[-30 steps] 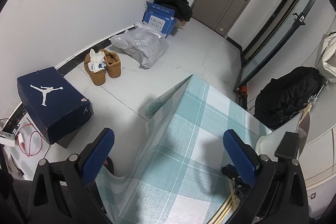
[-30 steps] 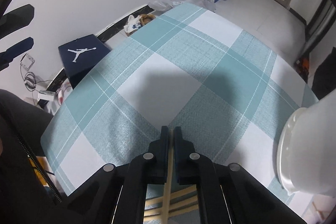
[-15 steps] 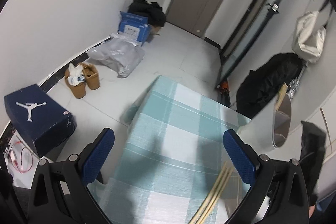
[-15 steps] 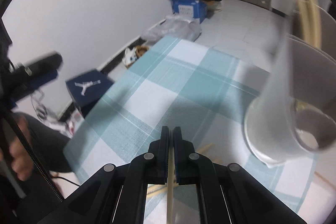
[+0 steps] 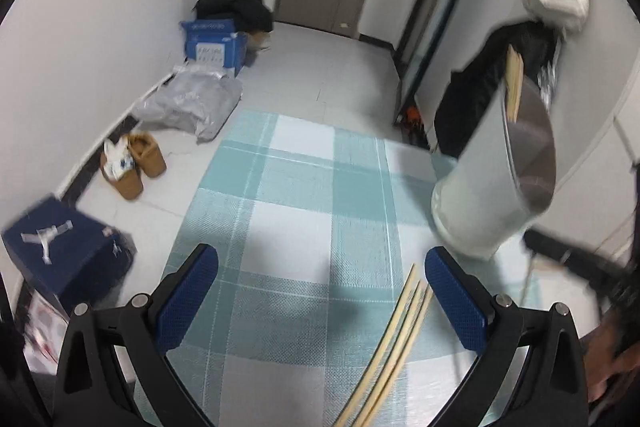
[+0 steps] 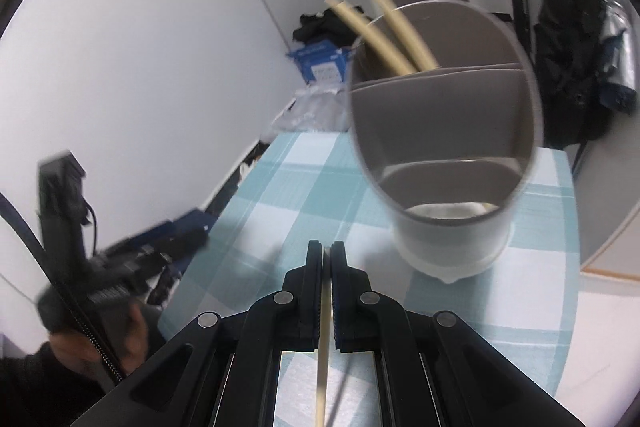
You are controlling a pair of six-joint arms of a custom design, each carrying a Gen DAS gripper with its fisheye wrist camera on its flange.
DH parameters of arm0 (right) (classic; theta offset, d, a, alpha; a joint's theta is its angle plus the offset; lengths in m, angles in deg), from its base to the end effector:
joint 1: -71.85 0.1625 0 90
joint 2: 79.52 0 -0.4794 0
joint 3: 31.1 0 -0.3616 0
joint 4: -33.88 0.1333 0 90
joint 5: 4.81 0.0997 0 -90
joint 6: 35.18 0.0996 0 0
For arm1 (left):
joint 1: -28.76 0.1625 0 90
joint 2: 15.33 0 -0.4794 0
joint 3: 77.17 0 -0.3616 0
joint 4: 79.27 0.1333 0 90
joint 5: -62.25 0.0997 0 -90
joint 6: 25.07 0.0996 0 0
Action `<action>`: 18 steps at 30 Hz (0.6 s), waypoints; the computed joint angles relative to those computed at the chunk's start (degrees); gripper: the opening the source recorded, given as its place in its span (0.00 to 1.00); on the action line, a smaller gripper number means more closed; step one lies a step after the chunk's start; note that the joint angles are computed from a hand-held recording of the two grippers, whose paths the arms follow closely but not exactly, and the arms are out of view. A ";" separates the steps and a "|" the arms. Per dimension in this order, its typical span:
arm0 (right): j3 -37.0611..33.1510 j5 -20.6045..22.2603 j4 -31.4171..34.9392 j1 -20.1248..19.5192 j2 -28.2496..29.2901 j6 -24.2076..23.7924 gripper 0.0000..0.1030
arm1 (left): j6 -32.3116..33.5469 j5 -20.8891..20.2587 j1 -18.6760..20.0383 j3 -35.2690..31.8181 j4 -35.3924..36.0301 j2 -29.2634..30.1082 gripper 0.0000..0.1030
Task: Organize utensils
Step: 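Lower the left gripper onto another chopstick and close on it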
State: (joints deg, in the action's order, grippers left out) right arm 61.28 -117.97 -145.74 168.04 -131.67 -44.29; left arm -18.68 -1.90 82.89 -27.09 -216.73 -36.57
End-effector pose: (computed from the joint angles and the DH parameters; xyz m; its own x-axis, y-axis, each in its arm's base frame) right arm 0.1696 -0.6904 0.3236 -0.9232 0.0927 0.3730 -0.2191 0.6703 -0.7090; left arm -0.3763 -0.8221 0.1086 -0.7440 0.4974 -0.4462 0.6421 0.7170 -0.2713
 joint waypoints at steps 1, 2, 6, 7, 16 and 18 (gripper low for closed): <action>0.69 1.00 -1.28 -0.40 -0.39 0.96 0.03 | 2.03 0.82 -0.40 0.67 -0.83 0.10 0.99; 1.29 2.23 -2.50 -0.98 -0.79 2.18 0.03 | 4.48 1.37 -0.77 1.24 -1.51 0.21 0.99; 3.14 3.67 -7.28 -2.23 -1.63 3.64 0.03 | 8.56 2.47 -1.45 0.51 0.74 1.09 0.99; 3.69 4.55 -7.52 -2.62 -2.13 4.28 0.03 | 8.54 3.04 -1.54 -0.75 3.21 1.66 0.99; 7.91 7.81 -12.33 -4.84 -5.86 6.20 0.03 | 6.68 11.21 -2.12 -8.55 18.05 5.94 0.99; 8.15 7.53 -13.63 -5.06 -5.98 6.97 0.03 | 6.24 12.48 -2.30 -9.26 20.95 6.38 0.99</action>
